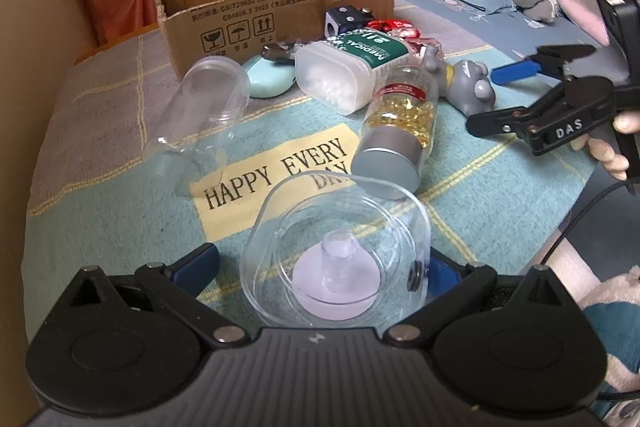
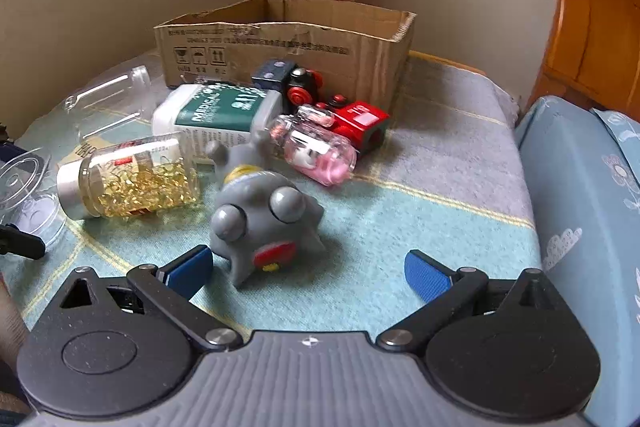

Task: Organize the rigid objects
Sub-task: 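Grasp the clear cup with the left tool while the right tool grasps the grey toy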

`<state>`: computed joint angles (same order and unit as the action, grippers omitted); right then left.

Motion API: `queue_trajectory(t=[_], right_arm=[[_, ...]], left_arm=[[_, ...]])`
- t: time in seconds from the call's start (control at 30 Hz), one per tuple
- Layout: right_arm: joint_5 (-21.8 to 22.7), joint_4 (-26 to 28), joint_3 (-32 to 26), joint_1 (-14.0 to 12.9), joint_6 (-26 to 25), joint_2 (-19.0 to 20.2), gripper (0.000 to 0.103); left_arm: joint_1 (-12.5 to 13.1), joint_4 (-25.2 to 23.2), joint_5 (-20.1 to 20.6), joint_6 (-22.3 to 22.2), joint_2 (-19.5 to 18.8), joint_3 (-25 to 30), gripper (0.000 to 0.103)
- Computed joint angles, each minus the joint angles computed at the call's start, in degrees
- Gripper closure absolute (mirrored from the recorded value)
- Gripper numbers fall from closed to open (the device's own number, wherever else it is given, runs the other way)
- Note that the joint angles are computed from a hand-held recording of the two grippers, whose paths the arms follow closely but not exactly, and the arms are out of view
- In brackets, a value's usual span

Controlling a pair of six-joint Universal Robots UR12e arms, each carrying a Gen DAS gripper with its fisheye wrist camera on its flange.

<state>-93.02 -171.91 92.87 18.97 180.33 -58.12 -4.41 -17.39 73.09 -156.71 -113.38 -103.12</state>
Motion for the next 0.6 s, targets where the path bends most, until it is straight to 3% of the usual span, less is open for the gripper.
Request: queue_trajectory(t=[0.3,0.53,0.6], right_arm=[[4.11,0.39,-3.06,-0.17,-4.06,2.01,0.000],[4.02,1.78,-4.31,0.30,-5.17,2.31,0.012],[2.87,2.23,-4.25,0.48,-4.01,2.10,0.016]], left_arm=[[-0.02,-0.62,-0.82,1.14,-0.01,0.42,0.013],[-0.23,-0.89,-0.29,0.86,0.10,0.45,0.015],[-0.14,-1.13,-0.69,0.83,0.14,0.48,0.022]])
